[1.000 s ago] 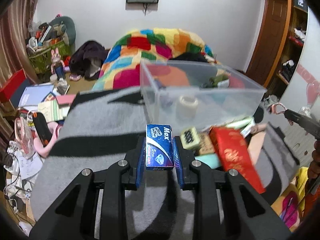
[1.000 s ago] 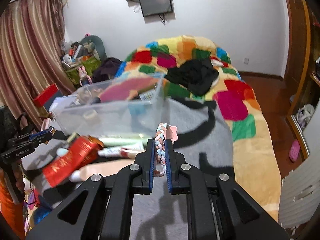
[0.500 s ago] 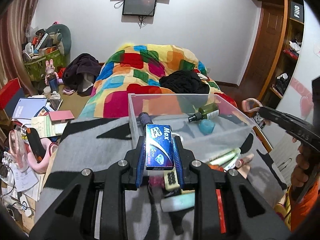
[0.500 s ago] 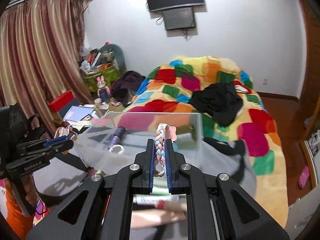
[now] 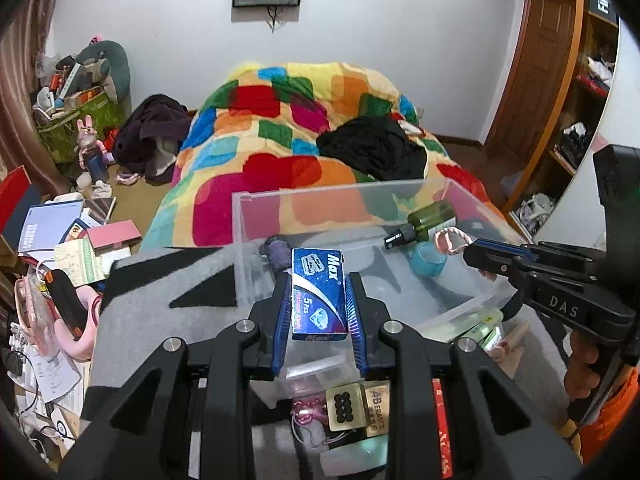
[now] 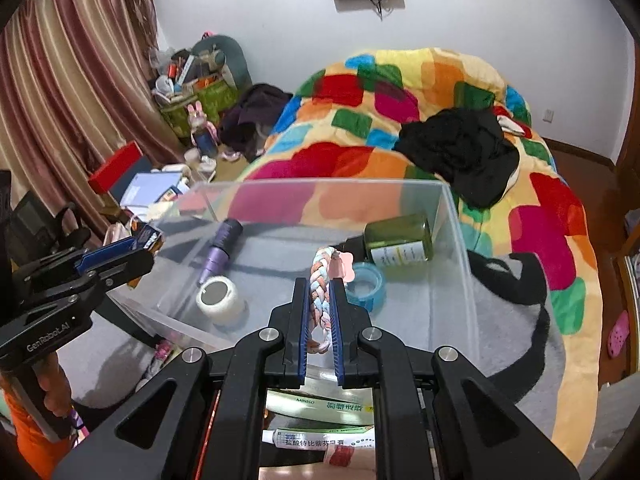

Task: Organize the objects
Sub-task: 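Carry the card box and rope into the clear box and open both grippers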

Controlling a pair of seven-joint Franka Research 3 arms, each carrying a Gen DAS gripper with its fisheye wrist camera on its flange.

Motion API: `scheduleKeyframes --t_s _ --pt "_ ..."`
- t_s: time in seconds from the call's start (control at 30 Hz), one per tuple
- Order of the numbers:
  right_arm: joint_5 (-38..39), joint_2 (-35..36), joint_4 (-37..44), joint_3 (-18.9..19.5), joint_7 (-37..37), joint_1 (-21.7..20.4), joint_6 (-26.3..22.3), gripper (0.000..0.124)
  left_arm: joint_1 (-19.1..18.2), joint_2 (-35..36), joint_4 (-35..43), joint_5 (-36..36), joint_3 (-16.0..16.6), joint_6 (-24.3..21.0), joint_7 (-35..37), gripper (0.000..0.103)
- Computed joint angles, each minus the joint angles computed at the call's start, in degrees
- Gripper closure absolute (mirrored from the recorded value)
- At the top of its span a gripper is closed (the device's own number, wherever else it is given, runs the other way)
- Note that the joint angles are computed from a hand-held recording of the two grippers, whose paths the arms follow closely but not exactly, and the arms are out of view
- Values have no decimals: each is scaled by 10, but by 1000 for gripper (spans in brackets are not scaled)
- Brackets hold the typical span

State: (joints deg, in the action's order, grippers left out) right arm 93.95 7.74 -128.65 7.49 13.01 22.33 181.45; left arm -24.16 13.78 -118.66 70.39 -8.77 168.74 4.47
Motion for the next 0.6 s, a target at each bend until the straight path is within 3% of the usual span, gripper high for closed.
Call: scheduleKeyframes --t_s 0.13,0.33,0.53,0.6 --pt "-69 3 -10 8 60 2 13 115 3 16 7 -44 -5 -4 44 76" --pt "-141 -2 -25 29 118 -8 29 113 -6 11 -2 -42 8 13 38 76" --pt "-102 -18 -33 45 79 -22 21 111 -8 -3 -16 -28 12 25 21 70" --pt "-52 -26 -32 41 31 -18 19 106 -7 -9 -21 -14 14 32 4 66"
